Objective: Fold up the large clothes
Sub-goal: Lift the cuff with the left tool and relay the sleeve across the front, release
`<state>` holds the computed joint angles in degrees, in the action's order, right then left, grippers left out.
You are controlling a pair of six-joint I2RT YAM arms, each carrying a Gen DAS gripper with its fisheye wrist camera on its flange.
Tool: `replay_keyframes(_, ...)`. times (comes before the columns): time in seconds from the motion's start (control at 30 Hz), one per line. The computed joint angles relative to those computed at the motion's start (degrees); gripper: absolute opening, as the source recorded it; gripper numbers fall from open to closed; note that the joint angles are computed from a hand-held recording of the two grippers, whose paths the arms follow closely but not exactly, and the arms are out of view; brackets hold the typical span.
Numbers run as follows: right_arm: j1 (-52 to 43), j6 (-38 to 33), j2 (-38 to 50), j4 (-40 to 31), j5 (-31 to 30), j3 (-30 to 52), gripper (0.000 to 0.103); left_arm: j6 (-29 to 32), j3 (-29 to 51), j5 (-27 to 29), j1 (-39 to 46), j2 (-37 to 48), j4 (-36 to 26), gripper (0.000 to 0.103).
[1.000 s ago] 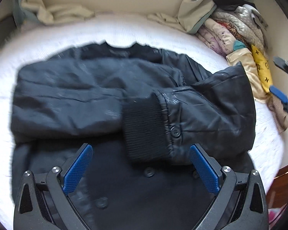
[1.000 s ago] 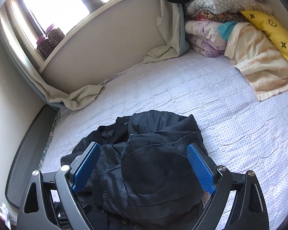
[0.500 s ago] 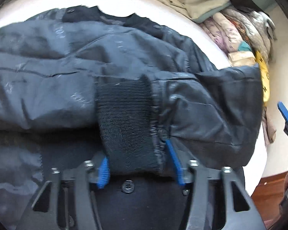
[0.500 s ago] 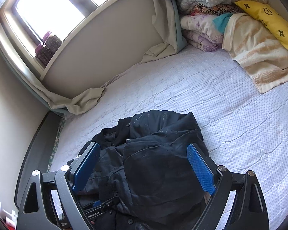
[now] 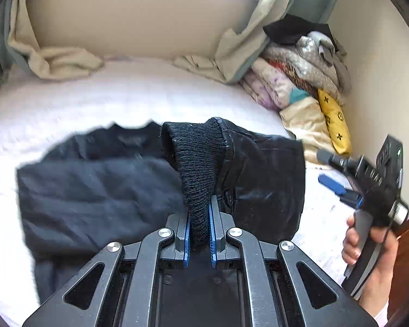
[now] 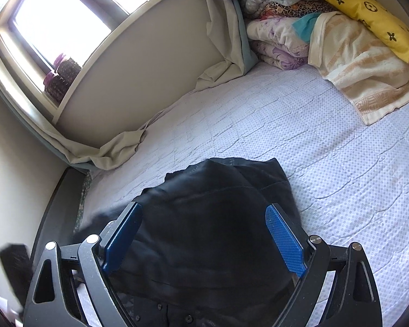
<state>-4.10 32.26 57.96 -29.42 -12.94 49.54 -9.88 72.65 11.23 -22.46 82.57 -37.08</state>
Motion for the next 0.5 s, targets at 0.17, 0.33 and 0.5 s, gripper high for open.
replay_keyframes(0.17, -0.07, -0.17, -0.12, -0.22, 0.70, -0.07, 0.091, 2.86, 1.63, -1.50, 5.72, 0.03, -2.84, 0.012)
replay_keyframes(0.33, 0.71, -1.33, 0.47, -0.79, 1.51, 0.37, 0.091, 5.23, -1.20, 0.53, 14.70, 1.42, -2.07, 0.012)
replay_keyframes(0.5, 1.63, -2.23, 1.16, -1.00, 2.78, 0.52, 0.091, 6.97, -6.10, 2.33, 20.36, 4.34, 0.80, 0.012)
